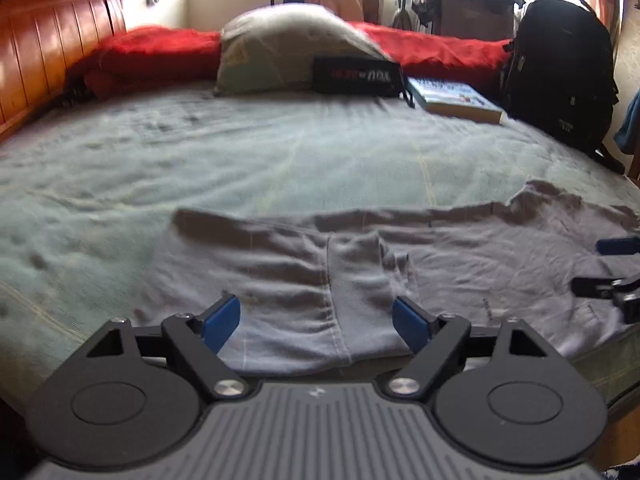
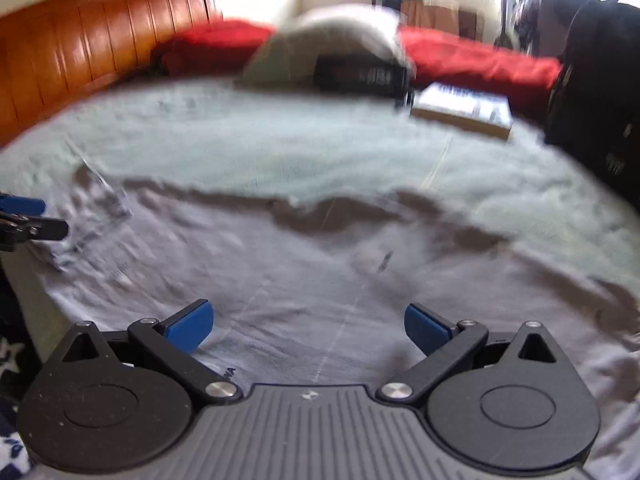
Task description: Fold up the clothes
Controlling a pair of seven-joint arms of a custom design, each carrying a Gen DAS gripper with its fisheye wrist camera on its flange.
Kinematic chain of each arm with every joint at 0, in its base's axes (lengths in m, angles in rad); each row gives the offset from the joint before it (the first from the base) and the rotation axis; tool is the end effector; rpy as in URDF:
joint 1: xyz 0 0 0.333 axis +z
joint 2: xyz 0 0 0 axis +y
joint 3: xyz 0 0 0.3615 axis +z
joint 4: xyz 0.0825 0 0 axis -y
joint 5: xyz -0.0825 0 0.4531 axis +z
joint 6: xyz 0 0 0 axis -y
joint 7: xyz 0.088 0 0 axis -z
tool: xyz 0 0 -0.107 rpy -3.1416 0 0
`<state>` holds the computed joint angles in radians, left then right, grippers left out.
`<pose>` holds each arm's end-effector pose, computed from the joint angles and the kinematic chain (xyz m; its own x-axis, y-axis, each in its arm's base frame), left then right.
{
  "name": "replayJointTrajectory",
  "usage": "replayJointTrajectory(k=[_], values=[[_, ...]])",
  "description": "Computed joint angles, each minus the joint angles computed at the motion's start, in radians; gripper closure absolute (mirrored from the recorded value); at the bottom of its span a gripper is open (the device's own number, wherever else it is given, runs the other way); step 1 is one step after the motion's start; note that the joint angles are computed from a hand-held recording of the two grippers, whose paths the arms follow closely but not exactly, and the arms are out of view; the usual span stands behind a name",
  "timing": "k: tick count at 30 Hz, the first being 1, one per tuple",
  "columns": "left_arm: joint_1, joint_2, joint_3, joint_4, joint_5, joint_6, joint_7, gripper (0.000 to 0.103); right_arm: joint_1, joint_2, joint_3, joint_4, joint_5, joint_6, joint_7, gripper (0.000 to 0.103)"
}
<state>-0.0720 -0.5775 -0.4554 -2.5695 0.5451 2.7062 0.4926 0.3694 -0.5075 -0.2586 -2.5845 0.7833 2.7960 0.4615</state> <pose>0.3868 -0.2622 0.5113 0.0966 -0.9951 0.0195 -0.6534 -0.0781 -0.7530 0.4681 0.0131 0.4951 0.5293 -0.8482 -0.0193 -0.5519 -0.3269 -0.7672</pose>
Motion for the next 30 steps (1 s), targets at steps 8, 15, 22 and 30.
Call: replayJointTrajectory(k=[8, 15, 22, 30], values=[[-0.041, 0.056, -0.031, 0.046, -0.007, -0.06, -0.016, 0.018, -0.07, -0.133, -0.034, -0.134, -0.1, -0.014, -0.022, 0.0], [-0.057, 0.058, -0.051, 0.095, 0.085, -0.057, -0.038, 0.017, -0.025, -0.118, -0.092, -0.117, -0.097, 0.098, 0.018, 0.0], [-0.084, 0.102, -0.064, 0.127, 0.112, -0.104, -0.082, 0.016, -0.062, -0.163, -0.145, -0.154, -0.127, 0.032, 0.005, 0.0], [-0.115, 0.201, -0.05, 0.21, 0.198, -0.059, -0.051, 0.016, 0.006, -0.109, -0.243, -0.089, -0.042, 0.097, -0.026, 0.0]])
